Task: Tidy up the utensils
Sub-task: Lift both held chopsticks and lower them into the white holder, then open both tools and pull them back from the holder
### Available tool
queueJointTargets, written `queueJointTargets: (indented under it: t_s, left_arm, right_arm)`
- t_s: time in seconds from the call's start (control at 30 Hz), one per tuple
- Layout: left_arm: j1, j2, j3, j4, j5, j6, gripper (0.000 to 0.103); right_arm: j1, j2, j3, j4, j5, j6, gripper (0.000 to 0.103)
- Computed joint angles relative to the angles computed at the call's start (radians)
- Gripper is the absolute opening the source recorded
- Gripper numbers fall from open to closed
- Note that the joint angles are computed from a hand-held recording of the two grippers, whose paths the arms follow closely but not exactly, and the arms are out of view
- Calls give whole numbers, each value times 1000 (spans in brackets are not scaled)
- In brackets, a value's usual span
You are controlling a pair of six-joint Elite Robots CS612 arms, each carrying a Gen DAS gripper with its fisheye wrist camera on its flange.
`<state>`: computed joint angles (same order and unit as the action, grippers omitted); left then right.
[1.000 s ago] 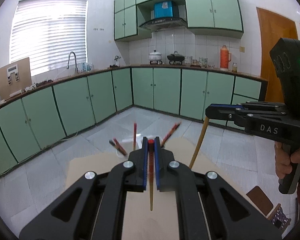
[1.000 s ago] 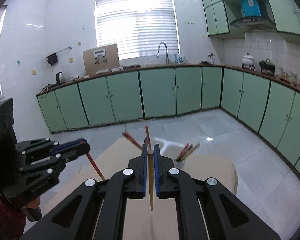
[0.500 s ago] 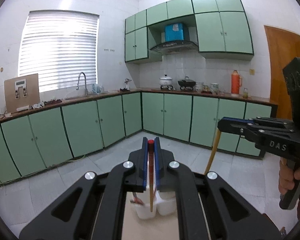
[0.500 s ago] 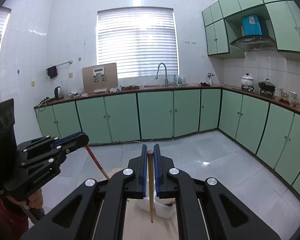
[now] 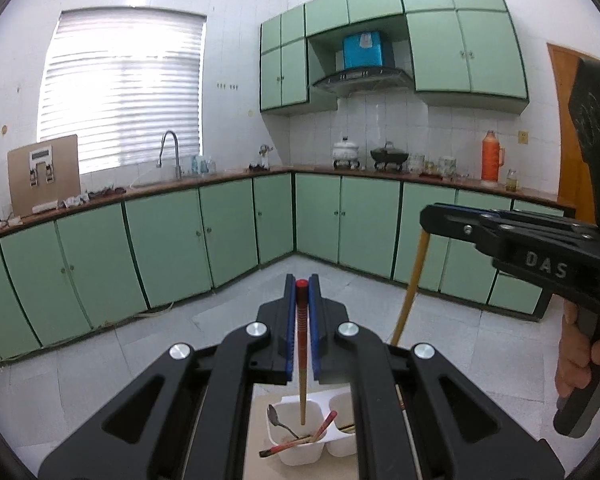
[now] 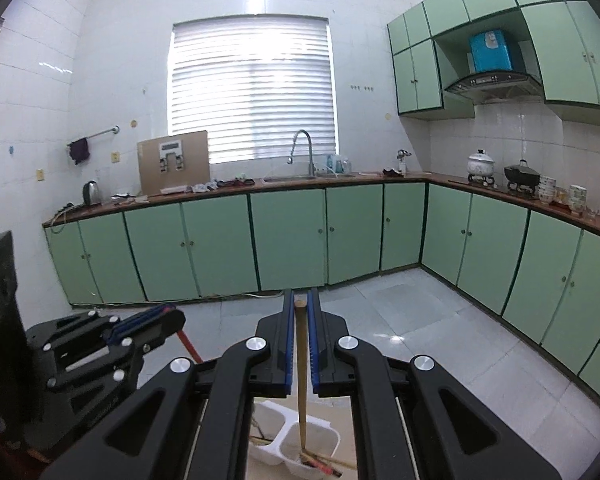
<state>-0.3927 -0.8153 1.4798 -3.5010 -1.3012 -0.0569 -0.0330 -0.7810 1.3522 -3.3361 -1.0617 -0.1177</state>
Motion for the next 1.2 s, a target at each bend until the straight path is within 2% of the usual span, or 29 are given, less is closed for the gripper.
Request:
queueJointTargets:
  t_s: [0.23,0.43,0.6,0.7,0.73,0.77,0.8,0.83,1.0,1.2]
  left_arm:
    - [17,52,-52,91,-21,-49,5]
    - [28,73,-66,153,-34,-65,5]
    - [34,78,-64,178,-32,-64,12]
    - [37,74,-55,169,-26,-72,24]
    - [36,72,-49,160,-19,-71,33]
    - [36,70,-43,146,-13,-69,39]
    - [35,68,-39,136,-11,-68,42]
    - [35,65,-31,123,-10,-66,43]
    - [30,50,0,79,3,-61,44]
    - [20,22,65,8,22,-78,55]
  right_arm:
    - [6,60,-46,103,-29,-5,6]
    - [7,78,-52,166,-26,-28,6]
    - [5,80,-50,203,-33,-33,7]
    - [0,78,-43,197,-34,-19,10]
    - [-1,77,-40,191,-34,-14,13]
    - [-4,74,-33,179,-35,-7,24]
    - [-5,71,-26,165,-37,-2,33]
    - [-6,70,-23,156,-39,1,35]
    - [-17,54,7,121,-29,17,36]
    - [-34,23,74,49,-10,33,44]
